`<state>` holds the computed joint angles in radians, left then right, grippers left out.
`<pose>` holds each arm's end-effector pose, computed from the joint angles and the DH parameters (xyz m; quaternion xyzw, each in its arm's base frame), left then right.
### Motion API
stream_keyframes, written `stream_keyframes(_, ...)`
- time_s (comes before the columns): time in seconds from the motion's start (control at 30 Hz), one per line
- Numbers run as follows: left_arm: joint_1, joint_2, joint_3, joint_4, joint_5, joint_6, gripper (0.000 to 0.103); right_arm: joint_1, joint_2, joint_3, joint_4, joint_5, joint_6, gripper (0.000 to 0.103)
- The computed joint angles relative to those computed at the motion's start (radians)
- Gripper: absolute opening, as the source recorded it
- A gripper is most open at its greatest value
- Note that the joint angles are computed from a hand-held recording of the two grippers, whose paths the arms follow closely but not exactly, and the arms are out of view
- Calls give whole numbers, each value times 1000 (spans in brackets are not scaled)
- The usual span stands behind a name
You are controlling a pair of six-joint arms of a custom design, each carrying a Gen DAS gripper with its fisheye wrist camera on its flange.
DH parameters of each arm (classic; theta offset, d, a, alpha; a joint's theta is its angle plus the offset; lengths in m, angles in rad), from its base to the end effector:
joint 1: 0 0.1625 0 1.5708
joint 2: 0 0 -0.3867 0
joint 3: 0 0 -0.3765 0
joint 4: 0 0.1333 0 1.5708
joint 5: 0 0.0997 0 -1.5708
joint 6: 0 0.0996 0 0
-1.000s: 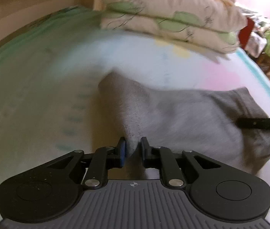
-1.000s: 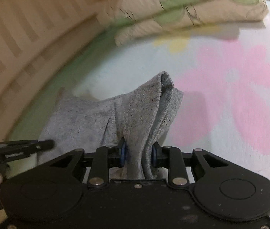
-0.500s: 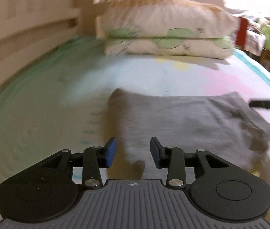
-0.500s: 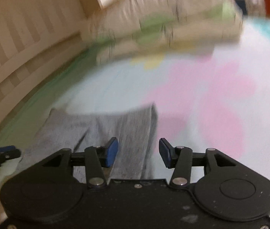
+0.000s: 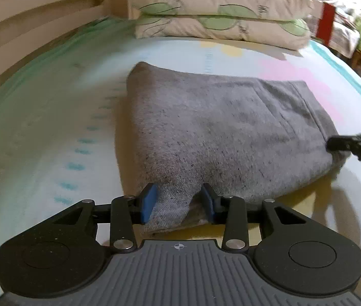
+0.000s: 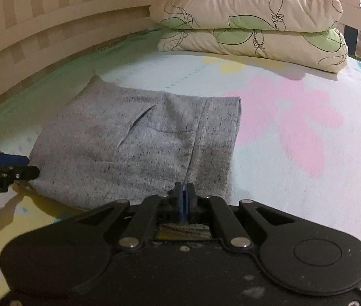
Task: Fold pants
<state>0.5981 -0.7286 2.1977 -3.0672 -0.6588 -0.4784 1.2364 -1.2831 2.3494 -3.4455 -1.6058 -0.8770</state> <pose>-0.2344 -0.4163 -0.0128 0.2138 0.8719 -0.3013 0.3213 -0.0193 -0.4512 0.2071 0.2397 -0.8875 0.3141 0.2371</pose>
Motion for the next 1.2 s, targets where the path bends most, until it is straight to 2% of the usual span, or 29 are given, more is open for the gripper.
stream_keyframes(0.17,-51,-50,11,134,-8,-153,38,31,-94,54,32,-22,71,19)
stream_keyframes(0.37,-135,-96,-6,428,2,-397,38,63,-241,150,105,-55,119,23)
stream_keyframes(0.57,-228,-131,-22,647,6,-555,38,113,-367,208,172,-99,179,27)
stream_keyframes(0.83,-302,-168,-4,644,-33,-606,39,171,-499,267,197,-131,200,33)
stream_keyframes(1.0,-345,-170,-9,688,-1,-643,39,195,-548,284,210,-146,219,35)
stream_keyframes(1.2,-368,-168,-15,699,17,-654,39,215,-572,294,208,-162,234,37)
